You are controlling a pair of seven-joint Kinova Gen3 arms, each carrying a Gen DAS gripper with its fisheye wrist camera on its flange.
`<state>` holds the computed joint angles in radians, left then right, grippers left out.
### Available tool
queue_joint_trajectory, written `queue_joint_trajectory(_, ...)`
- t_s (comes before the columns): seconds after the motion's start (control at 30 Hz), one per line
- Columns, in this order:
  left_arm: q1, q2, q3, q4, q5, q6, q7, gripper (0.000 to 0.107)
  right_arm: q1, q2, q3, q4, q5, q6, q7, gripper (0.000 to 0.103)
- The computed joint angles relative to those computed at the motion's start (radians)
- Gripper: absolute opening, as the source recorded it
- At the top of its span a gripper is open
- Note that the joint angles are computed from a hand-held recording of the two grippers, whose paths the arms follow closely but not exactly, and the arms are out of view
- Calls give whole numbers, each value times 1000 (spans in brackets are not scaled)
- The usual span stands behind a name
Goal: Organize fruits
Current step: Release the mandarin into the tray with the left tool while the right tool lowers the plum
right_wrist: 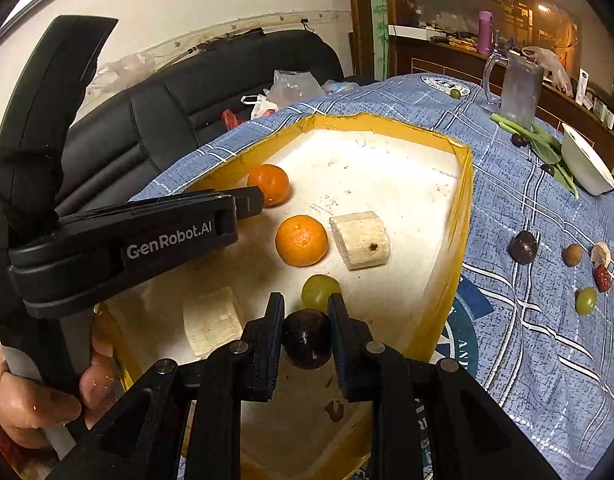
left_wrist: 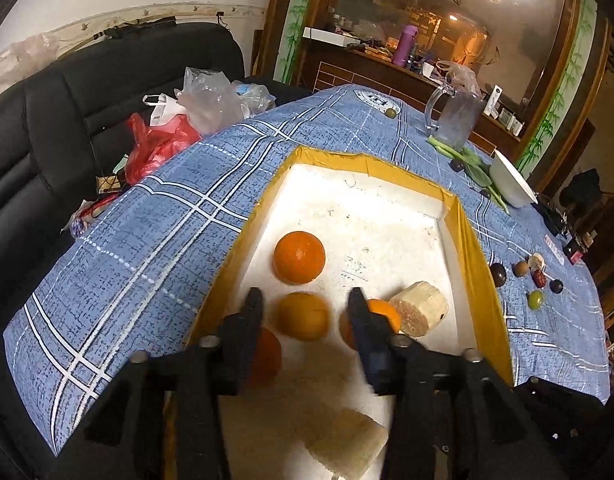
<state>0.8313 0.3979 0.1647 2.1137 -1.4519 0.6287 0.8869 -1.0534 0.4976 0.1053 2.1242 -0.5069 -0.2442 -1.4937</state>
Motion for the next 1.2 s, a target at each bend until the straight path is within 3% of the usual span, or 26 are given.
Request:
queue_joint_trajectory(0.07,0,-9,-1,10,-12,-4,26,59,-5,-1,2,2,-5,-7,0,26)
queue_joint_trajectory(0.23,-24,-34,12,30,-26,-33,65,62,34,-10,-46,18,9,-37,-16,33)
queue_joint_trajectory(0.3,-29,-48,15,40,-33,-39,88,63,56,-19,-72,33,19,-61,-27,47)
queue_joint_trajectory(0.37,-26,-62,23,45,-28,-22,97,68,79,-32,-100,55,25,-97,-42,54)
queue_joint_trajectory(0.57,-6,-82,48,26,16,40,60,74,155,-82,-167,126,29,-169,-81,54)
queue_joint_trajectory(0.8,43,-65,53,-42,104,99,-74,74,298,-131,-255,235,100,-245,-208,56)
queue_joint_trajectory(0.9,76,-51,49,-83,130,136,-110,74,363,-155,-303,295,47,-290,-171,56)
queue_joint_trajectory(1.0,89,-44,33,-140,120,87,-174,74,321,-215,-215,364,-75,-313,-98,56)
queue_joint_trajectory(1.1,64,-38,61,-186,12,-30,-166,74,318,-318,-86,398,-197,-289,-38,56)
queue_joint_trajectory(1.2,104,-32,33,-200,-56,-85,-141,75,393,-411,-77,394,-240,-245,10,56)
